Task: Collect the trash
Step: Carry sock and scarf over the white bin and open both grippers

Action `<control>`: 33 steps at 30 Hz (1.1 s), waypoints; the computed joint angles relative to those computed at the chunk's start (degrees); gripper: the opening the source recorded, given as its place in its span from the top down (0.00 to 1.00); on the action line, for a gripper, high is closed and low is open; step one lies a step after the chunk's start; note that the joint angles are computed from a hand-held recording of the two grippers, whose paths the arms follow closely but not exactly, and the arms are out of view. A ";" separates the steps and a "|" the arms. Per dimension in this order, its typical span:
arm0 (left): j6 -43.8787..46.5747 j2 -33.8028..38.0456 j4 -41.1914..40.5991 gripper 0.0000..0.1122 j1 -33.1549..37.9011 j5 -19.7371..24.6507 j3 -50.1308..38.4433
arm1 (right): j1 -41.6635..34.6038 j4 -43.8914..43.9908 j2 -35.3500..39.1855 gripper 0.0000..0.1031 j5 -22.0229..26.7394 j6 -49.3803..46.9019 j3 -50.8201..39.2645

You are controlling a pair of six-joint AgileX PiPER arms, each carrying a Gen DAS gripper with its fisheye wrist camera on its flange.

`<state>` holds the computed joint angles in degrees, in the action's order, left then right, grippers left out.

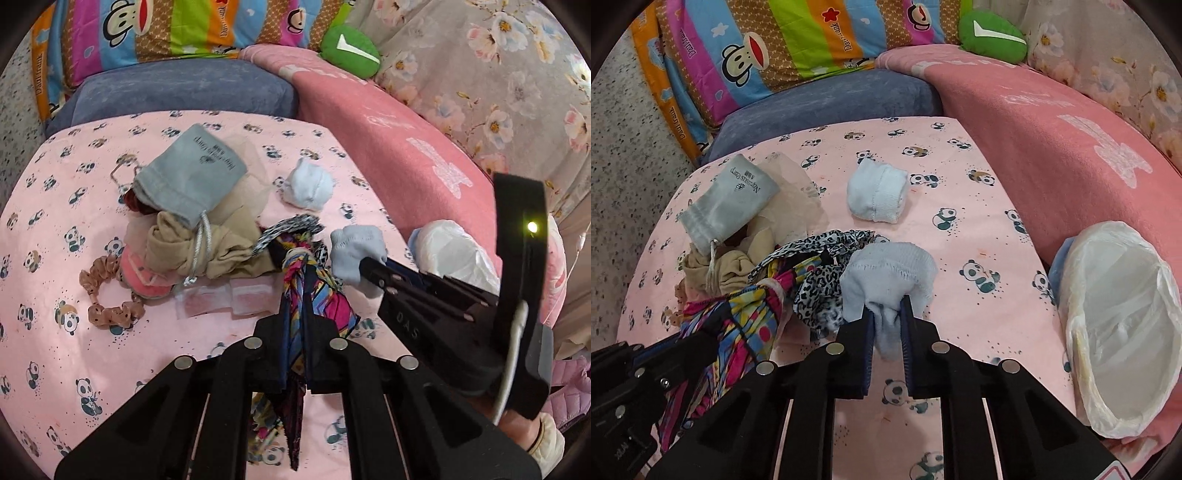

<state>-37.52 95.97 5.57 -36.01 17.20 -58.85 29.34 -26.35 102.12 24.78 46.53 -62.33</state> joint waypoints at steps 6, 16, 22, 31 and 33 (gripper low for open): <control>-9.19 -1.17 9.55 0.95 -5.64 3.00 -3.82 | -1.49 -3.68 -11.33 0.88 0.03 4.53 8.81; -13.67 2.42 15.72 0.95 -14.63 10.27 -16.80 | -7.67 -4.96 -26.71 0.88 2.77 4.56 17.22; -10.78 8.26 14.68 0.95 -18.17 14.43 -27.56 | -16.05 0.59 -32.06 0.88 1.68 -2.83 20.20; -2.66 20.18 8.96 0.95 -21.06 20.69 -46.20 | -29.99 12.72 -34.45 0.88 -1.67 -18.92 22.68; -0.61 23.02 7.17 0.95 -21.34 22.32 -50.61 | -32.95 16.08 -34.16 0.87 -2.62 -23.11 23.13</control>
